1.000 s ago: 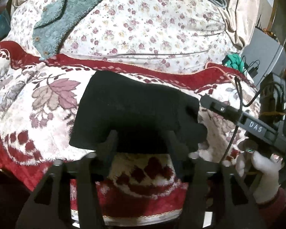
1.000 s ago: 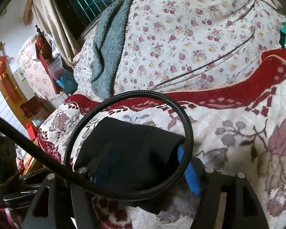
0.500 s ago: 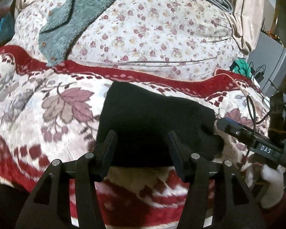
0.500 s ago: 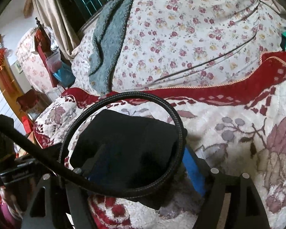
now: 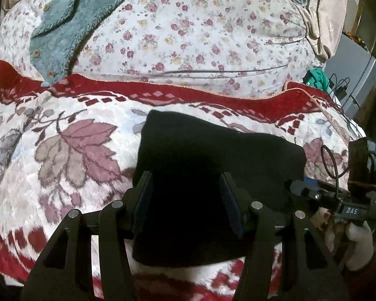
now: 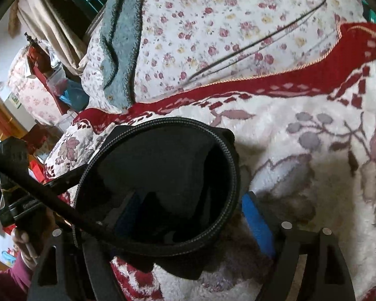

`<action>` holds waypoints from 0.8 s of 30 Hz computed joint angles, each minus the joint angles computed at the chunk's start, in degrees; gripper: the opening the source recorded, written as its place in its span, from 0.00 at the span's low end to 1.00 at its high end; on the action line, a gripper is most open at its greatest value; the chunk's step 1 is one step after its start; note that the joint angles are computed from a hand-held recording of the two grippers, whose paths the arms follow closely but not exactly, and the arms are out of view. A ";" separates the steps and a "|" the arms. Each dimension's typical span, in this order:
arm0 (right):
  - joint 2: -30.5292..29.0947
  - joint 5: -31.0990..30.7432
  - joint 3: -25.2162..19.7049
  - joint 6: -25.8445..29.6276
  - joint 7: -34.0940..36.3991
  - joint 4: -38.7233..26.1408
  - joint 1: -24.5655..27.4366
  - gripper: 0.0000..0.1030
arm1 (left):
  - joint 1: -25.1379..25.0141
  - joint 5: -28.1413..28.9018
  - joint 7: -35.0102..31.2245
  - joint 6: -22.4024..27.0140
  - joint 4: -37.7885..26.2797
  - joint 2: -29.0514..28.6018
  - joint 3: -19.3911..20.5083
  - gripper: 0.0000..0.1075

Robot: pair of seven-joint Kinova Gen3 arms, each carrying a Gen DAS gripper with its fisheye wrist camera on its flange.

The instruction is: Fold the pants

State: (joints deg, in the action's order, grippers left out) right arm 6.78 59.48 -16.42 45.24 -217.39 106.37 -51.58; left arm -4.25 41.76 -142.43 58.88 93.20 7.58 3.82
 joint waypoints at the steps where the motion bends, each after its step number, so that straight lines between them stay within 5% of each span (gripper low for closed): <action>1: -0.05 0.61 0.17 -0.84 -1.03 0.54 0.12 0.82 | -0.03 0.23 0.01 -0.60 0.10 0.14 -0.06 0.50; 8: 0.36 6.13 1.43 -9.29 -7.37 3.71 2.00 0.85 | -2.86 2.90 2.84 2.87 -3.00 5.32 -0.02 0.58; 12: 1.12 6.74 1.85 -10.66 -6.31 3.28 2.38 0.90 | -3.43 2.49 4.16 3.89 -4.30 7.34 1.03 0.62; 17: 1.85 16.04 1.95 -9.38 -15.54 5.48 0.53 0.95 | -3.32 1.92 5.01 3.52 -4.89 8.62 2.08 0.74; 24: 1.55 19.36 0.91 -11.02 -18.27 6.73 2.04 0.95 | -4.20 2.21 7.26 6.42 -7.19 11.93 3.15 0.82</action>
